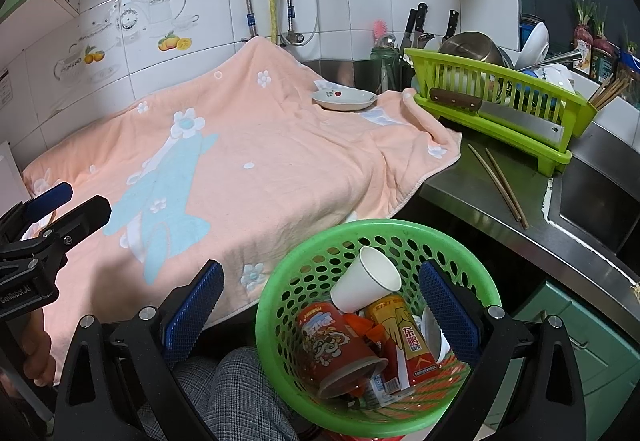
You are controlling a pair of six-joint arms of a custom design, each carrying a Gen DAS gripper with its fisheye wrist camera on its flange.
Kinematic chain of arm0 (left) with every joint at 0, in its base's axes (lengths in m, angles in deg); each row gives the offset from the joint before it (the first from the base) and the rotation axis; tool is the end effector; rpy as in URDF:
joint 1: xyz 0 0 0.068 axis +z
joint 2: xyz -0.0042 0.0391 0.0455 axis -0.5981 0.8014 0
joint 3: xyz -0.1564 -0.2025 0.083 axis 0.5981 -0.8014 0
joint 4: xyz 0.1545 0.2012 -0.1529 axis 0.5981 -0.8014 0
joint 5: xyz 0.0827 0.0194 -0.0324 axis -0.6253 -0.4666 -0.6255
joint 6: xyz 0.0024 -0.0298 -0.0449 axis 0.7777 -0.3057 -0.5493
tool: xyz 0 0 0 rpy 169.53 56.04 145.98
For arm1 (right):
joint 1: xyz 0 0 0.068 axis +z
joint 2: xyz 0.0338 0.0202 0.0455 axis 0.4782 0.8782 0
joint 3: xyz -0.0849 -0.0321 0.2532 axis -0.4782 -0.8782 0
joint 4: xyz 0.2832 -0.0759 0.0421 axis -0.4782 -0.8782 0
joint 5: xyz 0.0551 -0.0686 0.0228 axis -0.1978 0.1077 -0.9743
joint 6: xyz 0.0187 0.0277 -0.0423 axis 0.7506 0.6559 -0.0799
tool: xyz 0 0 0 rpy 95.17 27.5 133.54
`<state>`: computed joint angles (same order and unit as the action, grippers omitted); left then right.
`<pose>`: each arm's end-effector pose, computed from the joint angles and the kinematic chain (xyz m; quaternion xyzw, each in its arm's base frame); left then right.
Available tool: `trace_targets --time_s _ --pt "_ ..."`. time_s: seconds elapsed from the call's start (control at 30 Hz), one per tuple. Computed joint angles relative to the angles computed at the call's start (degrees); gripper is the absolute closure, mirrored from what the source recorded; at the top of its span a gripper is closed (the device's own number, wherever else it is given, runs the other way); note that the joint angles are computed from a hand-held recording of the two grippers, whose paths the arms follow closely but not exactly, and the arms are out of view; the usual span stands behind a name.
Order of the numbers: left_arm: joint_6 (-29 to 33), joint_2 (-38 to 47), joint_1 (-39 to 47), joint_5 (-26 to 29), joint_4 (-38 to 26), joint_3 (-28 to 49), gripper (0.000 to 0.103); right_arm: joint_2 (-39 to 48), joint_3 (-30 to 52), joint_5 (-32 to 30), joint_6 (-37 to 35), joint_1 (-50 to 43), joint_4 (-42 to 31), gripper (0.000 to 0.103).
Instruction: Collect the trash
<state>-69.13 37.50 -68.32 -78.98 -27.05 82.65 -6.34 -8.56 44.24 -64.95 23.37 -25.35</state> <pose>0.2168 -0.1101 0.3379 -0.0570 0.8510 0.0288 0.5212 0.3004 -0.0123 0.3205 -0.1639 0.8764 0.1229 0.4359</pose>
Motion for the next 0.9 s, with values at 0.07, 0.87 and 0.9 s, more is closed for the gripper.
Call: trace_targets --time_s 0.07,0.87,0.9 --pt "-0.3 0.1 -0.3 -0.4 0.0 -0.1 0.005 -0.1 -0.1 0.2 0.1 0.3 0.0 0.008" --pt "-1.9 -0.3 -0.6 -1.4 -1.4 -0.1 0.005 0.6 0.4 0.1 -0.2 1.1 -0.1 0.008" --pt "-1.9 -0.4 -0.6 -1.4 -1.4 -0.1 0.005 0.6 0.4 0.1 -0.1 1.2 -0.1 0.008"
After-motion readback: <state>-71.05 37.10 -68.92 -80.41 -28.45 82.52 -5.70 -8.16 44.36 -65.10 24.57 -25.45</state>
